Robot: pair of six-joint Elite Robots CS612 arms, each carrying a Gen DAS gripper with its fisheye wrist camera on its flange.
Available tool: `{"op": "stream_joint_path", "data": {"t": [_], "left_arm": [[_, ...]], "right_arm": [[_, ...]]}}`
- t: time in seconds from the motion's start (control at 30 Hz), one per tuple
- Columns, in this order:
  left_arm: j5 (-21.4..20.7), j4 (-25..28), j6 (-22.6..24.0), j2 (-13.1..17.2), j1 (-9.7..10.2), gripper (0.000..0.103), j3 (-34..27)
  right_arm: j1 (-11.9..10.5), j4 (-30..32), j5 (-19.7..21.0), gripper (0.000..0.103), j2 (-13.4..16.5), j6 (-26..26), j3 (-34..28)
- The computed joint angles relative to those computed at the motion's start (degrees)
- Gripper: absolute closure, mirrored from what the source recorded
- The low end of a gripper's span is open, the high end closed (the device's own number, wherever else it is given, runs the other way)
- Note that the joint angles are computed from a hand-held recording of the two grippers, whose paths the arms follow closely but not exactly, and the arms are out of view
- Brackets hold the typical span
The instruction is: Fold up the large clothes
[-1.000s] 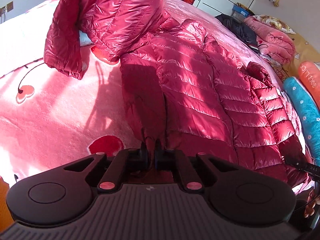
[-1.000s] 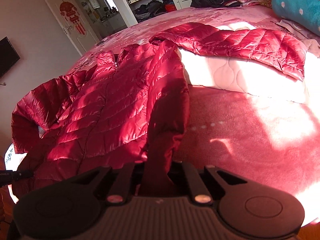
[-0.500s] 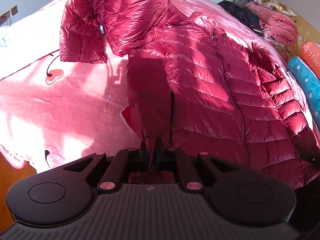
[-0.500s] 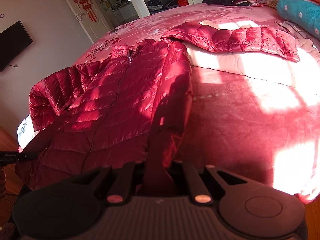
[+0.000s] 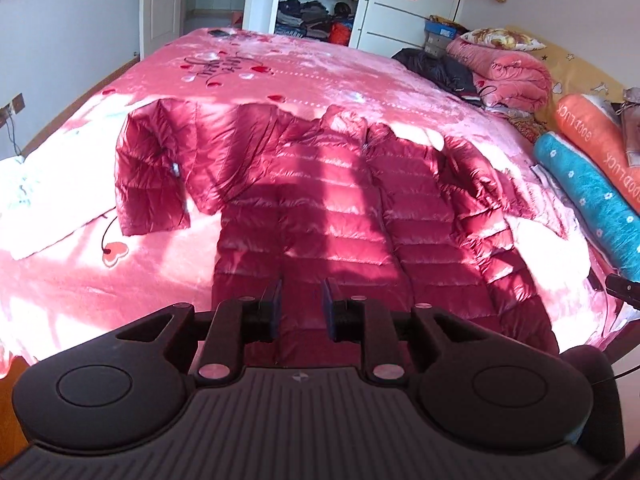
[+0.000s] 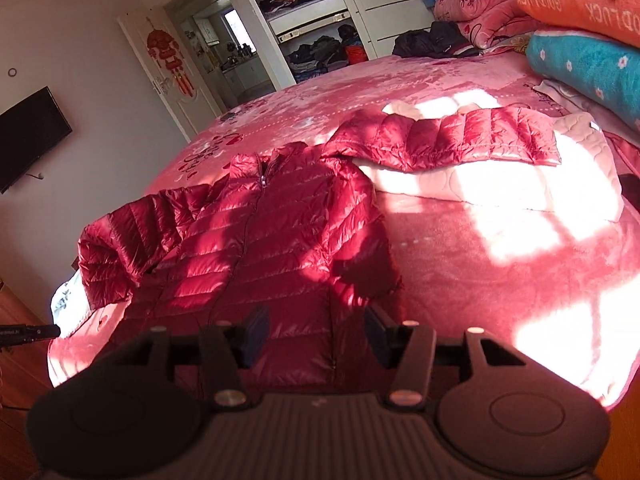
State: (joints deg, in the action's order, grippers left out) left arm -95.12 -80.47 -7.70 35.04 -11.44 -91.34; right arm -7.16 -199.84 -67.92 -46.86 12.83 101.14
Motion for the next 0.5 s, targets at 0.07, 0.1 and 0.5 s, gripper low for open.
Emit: {"op": "stream_joint_path", "data": {"t": [0.07,0.1,0.5], "left_arm": [[-1.4,-2.21,-0.68,-0.91,-0.65,0.072,0.44],[-2.1,-3.21,-1.06,-1.43,-1.03,0.068,0.8],[-11.15,-21.32,-5.79,-6.52,-4.61,0.052,14.24]], "right_arm": [[-0.26,-4.92,-1.18,0.037,-0.31,2.28,0.13],[-0.48,-7.33,-1.43,0.035,-0.37,3.46,0.05],[-4.4,-18.31,-6.9,0.023,4.42,22.53,-7.68]]}}
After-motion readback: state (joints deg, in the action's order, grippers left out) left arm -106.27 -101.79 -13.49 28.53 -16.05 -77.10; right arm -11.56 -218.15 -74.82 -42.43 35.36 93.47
